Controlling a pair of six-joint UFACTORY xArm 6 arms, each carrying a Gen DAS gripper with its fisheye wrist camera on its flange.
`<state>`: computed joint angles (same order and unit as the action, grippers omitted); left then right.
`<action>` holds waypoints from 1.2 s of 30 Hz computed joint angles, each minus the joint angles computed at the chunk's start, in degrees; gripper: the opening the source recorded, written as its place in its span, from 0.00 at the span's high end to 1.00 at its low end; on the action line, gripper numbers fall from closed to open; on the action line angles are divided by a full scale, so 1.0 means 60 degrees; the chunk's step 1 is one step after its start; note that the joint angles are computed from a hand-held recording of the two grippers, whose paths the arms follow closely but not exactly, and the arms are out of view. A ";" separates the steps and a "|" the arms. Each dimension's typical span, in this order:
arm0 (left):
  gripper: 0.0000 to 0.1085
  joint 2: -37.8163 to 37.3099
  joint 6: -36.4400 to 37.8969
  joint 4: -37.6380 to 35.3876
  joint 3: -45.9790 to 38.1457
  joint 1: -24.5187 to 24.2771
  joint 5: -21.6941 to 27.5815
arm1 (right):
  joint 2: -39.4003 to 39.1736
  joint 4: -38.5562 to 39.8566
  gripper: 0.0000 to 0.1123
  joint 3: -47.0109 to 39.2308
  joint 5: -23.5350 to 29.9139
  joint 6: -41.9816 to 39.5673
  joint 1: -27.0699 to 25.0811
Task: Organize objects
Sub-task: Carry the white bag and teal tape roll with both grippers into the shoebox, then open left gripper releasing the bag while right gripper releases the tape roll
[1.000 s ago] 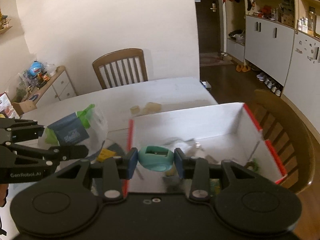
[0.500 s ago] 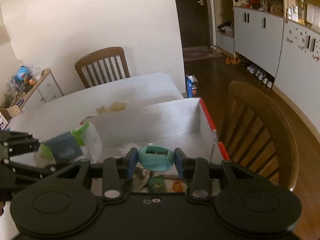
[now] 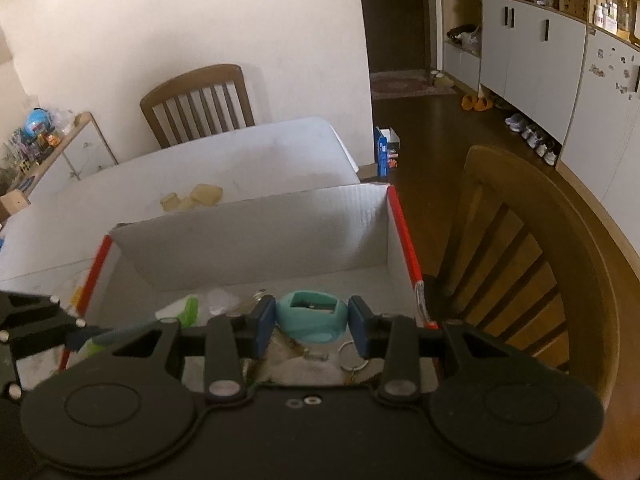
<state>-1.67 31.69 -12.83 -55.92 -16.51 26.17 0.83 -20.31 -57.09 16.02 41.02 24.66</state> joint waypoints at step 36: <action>0.44 0.1273 -0.2067 0.1503 -0.1085 0.0205 0.0271 | 0.2313 0.3772 0.56 -0.2424 0.1905 -0.3189 0.0021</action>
